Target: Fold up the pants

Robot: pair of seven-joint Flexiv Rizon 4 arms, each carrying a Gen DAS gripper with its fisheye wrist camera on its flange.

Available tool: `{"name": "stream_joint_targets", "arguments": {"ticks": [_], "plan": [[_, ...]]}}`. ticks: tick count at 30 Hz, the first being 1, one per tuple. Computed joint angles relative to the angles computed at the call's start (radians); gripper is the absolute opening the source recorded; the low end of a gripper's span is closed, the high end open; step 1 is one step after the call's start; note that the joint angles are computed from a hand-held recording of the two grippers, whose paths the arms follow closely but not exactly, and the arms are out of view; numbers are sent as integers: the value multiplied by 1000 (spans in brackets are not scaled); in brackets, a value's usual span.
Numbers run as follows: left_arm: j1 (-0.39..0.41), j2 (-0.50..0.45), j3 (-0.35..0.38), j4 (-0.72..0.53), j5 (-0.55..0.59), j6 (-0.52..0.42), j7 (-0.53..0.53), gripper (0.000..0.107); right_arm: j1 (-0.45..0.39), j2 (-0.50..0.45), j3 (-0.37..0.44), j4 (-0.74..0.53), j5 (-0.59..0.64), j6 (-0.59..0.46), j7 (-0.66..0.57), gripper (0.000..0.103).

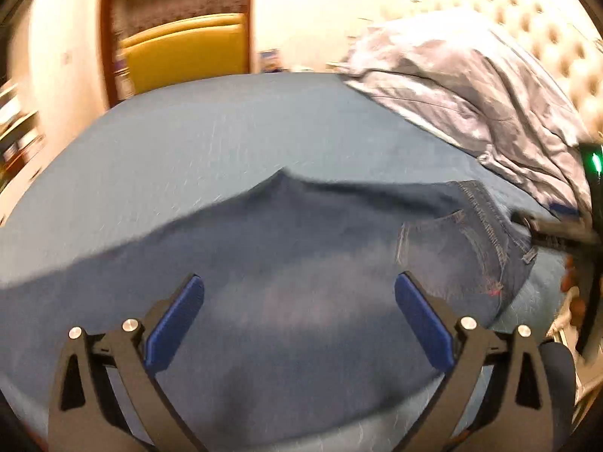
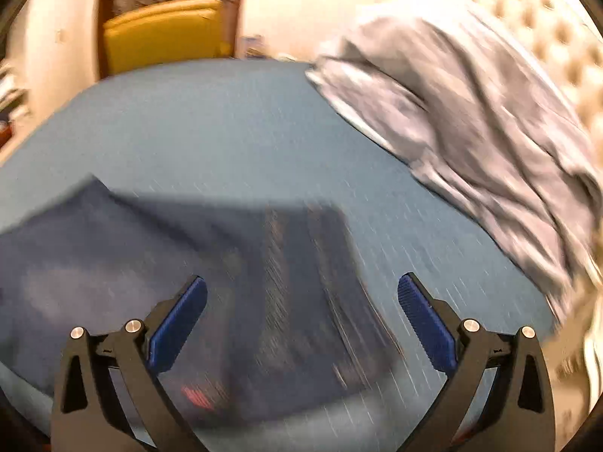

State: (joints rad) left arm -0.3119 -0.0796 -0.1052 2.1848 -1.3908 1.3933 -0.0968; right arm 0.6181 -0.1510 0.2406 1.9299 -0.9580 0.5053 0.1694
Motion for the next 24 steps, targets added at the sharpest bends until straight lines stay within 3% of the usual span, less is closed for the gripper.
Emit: {"name": "stream_joint_targets", "arguments": {"ticks": [2, 3, 4, 5, 6, 9, 10, 12, 13, 14, 15, 18, 20, 21, 24], "plan": [[30, -57, 6, -56, 117, -39, -88, 89, -51, -29, -31, -18, 6, 173, -48, 98], [19, -113, 38, -104, 248, -43, -184, 73, -66, -60, -43, -48, 31, 218, -92, 98], [28, -161, 47, -147, 374, -49, -274, 53, -77, -102, -55, -88, 61, 251, -167, 92], [62, -186, 24, -175, 434, -70, -317, 44, -81, -136, -62, -120, 94, 262, -238, 77], [82, -223, 9, -224, 455, -123, -340, 43, -82, -166, -70, -150, 131, 254, -302, 73], [143, -289, -59, -301, 455, -219, -318, 40, -64, -213, -109, -190, 173, 156, -374, 71], [154, -322, -67, -333, 494, -254, -330, 41, -63, -214, -119, -182, 177, 143, -367, 71], [131, -392, -6, -407, 687, -299, -477, 40, -75, -213, -127, -152, 187, 174, -346, 69], [126, -424, 16, -423, 756, -281, -534, 32, -74, -214, -134, -142, 174, 177, -339, 69], [140, -428, 6, -422, 759, -273, -526, 24, -71, -217, -138, -142, 163, 171, -339, 69], [175, -418, -31, -393, 733, -241, -481, 24, -67, -220, -141, -144, 155, 166, -334, 69], [213, -402, -69, -364, 752, -194, -487, 24, -51, -234, -152, -141, 116, 148, -291, 70], [250, -375, -145, -334, 712, -158, -417, 24, -39, -236, -156, -136, 88, 136, -250, 70], [240, -379, -156, -346, 715, -146, -403, 26, -38, -235, -155, -135, 83, 131, -244, 70], [162, -447, -87, -471, 844, -217, -567, 31, -40, -207, -155, -105, 43, 153, -184, 71]]}}
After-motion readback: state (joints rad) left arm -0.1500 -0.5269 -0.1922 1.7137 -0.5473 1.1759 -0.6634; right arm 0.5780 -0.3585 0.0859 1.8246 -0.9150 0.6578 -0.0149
